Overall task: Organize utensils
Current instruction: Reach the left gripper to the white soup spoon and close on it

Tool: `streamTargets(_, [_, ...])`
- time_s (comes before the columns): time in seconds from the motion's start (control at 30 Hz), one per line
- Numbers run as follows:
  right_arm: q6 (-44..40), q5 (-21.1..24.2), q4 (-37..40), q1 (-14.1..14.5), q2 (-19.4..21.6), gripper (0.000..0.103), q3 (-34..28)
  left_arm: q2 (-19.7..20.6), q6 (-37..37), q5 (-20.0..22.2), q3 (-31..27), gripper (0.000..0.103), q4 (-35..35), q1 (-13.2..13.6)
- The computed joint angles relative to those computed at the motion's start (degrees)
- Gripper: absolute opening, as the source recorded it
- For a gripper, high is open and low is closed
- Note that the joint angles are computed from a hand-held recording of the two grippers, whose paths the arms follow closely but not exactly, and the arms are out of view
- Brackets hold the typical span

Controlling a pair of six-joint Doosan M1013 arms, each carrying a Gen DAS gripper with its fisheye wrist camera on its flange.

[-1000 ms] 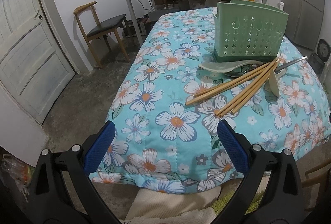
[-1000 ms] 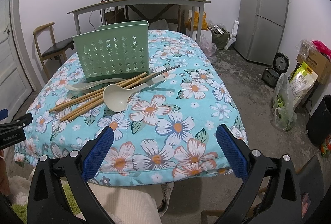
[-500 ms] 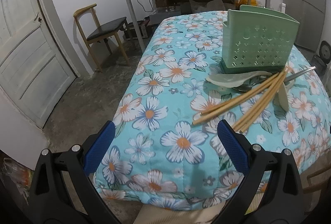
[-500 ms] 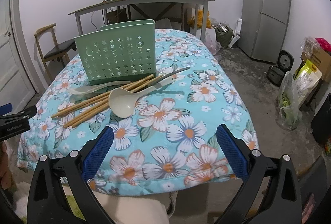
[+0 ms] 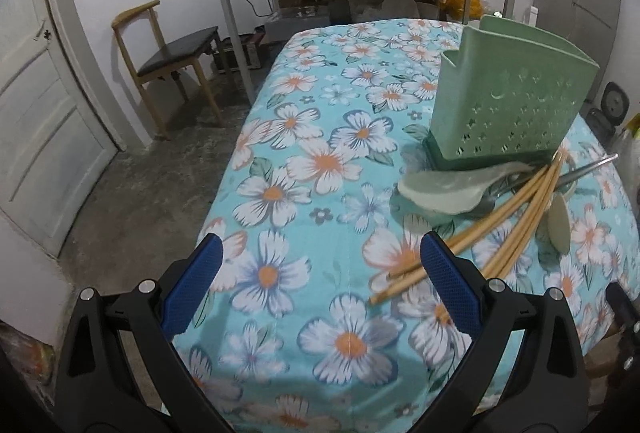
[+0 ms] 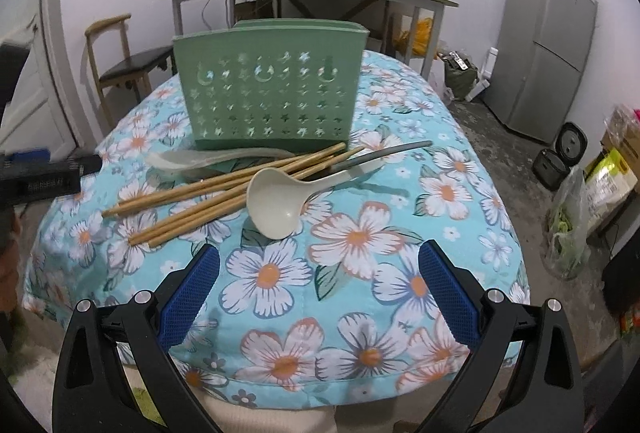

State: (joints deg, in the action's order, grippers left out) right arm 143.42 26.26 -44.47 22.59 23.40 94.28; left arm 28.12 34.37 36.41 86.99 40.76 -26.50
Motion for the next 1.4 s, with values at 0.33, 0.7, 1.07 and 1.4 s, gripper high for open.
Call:
streamTargets(0.33, [-5.52,0.76,3.40,-0.27,1.79,0.097,-1.69,1.03,11.07,-7.86,-1.06,0.096,-11.92,2.62])
streamTargets(0.7, [-1.42,-5.94,0.05,-1.40,1.36,0.097,0.15,1.25,36.65,-17.55,0.15,0.096,-43.03,5.60])
streamTargets(1.07, [-1.58,-9.10,-1.46,-0.75,1.47,0.097,0.52,2.10,57.87,-17.31,-0.39,0.095,-65.84,7.20])
streamTargets(1.4, [-4.99,-9.22,2.04,-0.74,1.95,0.097,0.07,6.31,70.91,-3.75,-4.97,0.056,-92.13,10.99])
